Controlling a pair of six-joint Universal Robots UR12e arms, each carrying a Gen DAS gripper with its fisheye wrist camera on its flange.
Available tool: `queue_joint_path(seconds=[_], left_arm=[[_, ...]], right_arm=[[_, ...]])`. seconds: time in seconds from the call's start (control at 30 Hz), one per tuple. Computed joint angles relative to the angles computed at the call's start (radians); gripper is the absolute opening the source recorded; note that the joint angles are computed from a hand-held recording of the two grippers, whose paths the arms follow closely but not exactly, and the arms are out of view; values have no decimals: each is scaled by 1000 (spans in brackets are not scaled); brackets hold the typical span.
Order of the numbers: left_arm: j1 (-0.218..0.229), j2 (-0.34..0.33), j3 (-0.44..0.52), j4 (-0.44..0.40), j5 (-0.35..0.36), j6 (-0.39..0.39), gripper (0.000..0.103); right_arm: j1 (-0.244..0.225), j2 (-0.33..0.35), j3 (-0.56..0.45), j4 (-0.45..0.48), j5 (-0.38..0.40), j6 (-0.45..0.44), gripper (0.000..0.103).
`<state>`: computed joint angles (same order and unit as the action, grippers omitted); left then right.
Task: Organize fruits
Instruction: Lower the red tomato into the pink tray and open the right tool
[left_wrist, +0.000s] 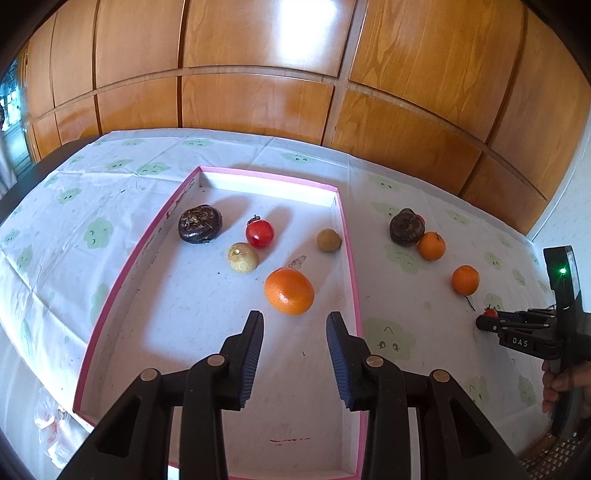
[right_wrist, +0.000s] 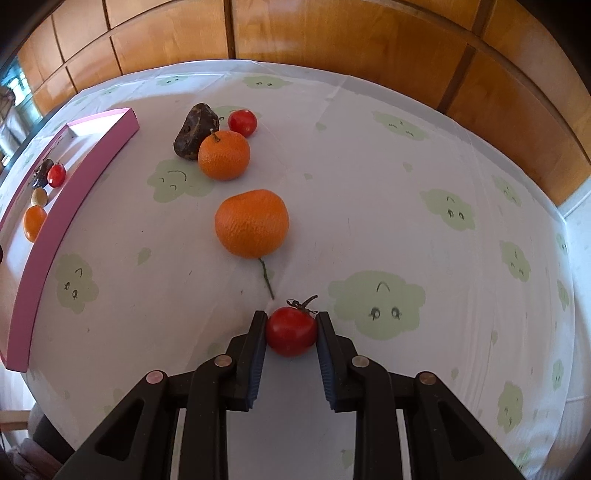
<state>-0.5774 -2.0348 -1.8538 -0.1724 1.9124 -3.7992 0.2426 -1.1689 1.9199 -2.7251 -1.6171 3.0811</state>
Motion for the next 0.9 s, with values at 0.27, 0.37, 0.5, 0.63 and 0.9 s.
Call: queue_joint_path(seconds=[0.27, 0.37, 0.5, 0.63, 0.9], left_arm=[[7, 12, -29, 16, 11, -35, 36], [11, 20, -43, 17, 23, -55, 36], [15, 32, -62, 11, 47, -69, 36], [20, 44, -82, 2, 61, -93, 36], [26, 54, -97, -11, 70, -124, 36]], right_arm=[[11, -20, 33, -23, 27, 55, 26], [18, -24, 44, -41, 46, 55, 26], [21, -29, 45, -52, 132, 62, 26], [39, -29, 33, -80, 191, 51, 26], [87, -22, -4, -129, 335, -20, 26]])
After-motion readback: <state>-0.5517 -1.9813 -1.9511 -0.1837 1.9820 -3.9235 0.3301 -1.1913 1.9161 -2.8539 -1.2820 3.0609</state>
